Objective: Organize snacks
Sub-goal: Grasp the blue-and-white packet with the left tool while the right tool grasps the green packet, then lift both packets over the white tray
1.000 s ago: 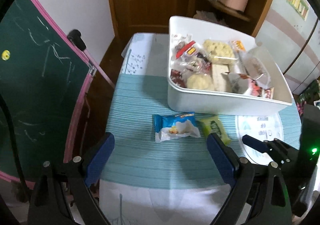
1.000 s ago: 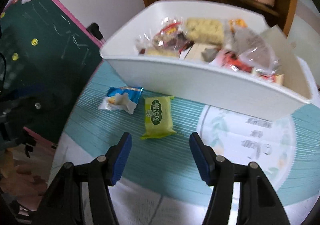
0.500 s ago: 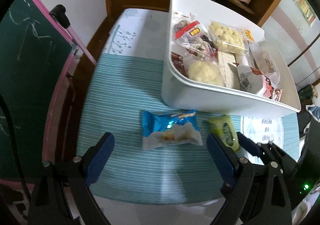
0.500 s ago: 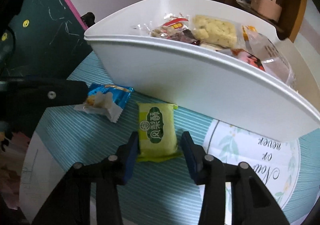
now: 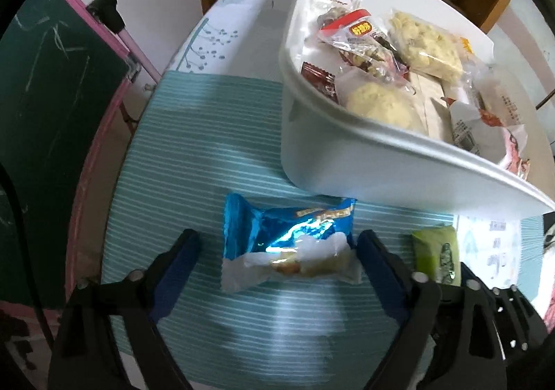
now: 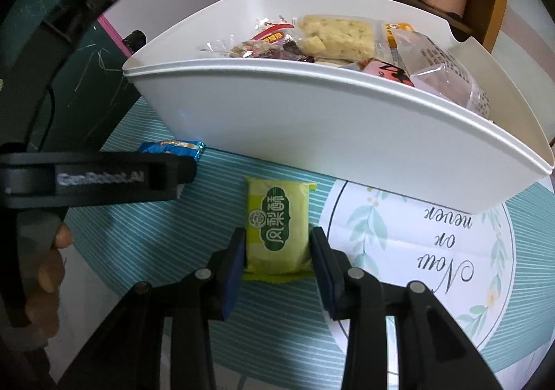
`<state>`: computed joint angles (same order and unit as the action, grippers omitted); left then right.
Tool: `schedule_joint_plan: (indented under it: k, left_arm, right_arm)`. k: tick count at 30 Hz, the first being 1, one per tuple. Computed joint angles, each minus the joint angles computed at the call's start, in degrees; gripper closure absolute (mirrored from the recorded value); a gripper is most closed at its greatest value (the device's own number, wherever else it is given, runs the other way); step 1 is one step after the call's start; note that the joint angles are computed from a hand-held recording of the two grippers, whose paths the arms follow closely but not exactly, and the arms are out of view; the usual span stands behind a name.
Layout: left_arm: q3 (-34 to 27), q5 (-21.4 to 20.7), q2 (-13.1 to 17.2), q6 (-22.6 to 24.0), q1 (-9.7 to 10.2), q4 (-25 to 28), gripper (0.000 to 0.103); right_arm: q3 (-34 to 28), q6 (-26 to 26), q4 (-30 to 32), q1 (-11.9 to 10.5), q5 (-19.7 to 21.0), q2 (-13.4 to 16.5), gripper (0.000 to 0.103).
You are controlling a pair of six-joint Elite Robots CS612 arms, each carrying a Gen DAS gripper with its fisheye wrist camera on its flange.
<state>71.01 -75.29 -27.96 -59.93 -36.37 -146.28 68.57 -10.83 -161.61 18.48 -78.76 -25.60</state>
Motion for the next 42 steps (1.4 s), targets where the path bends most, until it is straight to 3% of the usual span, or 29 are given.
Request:
schedule_joint_plan:
  k: [3, 4, 7, 15, 28, 35, 42]
  left_arm:
    - [-0.6, 3.0, 0.0, 0.4, -0.66, 2.2, 0.043]
    - [-0.4, 3.2, -0.1, 0.5, -0.77, 1.9, 0.057]
    - [0.6, 2.1, -0.4, 0.7, -0.85, -0.6, 0.064]
    - [4.4, 2.7, -3.2, 1.7, -2.70, -3.2, 0.067]
    - [9.3, 7.7, -10.7, 0.3, -6.34, -5.6, 0.067]
    - [6.2, 11.1, -12.2, 3.7, -7.26, -4.2, 0.067]
    - [0.8, 13.6, -11.6, 7.2, -6.76, -1.7, 0.067]
  right_arm:
    - [-0.2, -0.2, 0.2, 0.1, -0.4, 0.1, 0.065]
    - [0.0, -0.2, 0.2, 0.1, -0.5, 0.0, 0.066]
    - [-0.1, -0.2, 0.6, 0.1, -0.5, 0.0, 0.066]
    - [0.6, -0.7, 2.6, -0.2, 1.0, -1.0, 0.066]
    - [11.9, -2.0, -4.1, -2.6, 3.7, -9.0, 0.066]
    - [15.9, -0.7, -10.2, -4.2, 5.4, -13.1, 0.066]
    - [14.4, 2.3, -15.9, -5.2, 6.4, -14.5, 0.066]
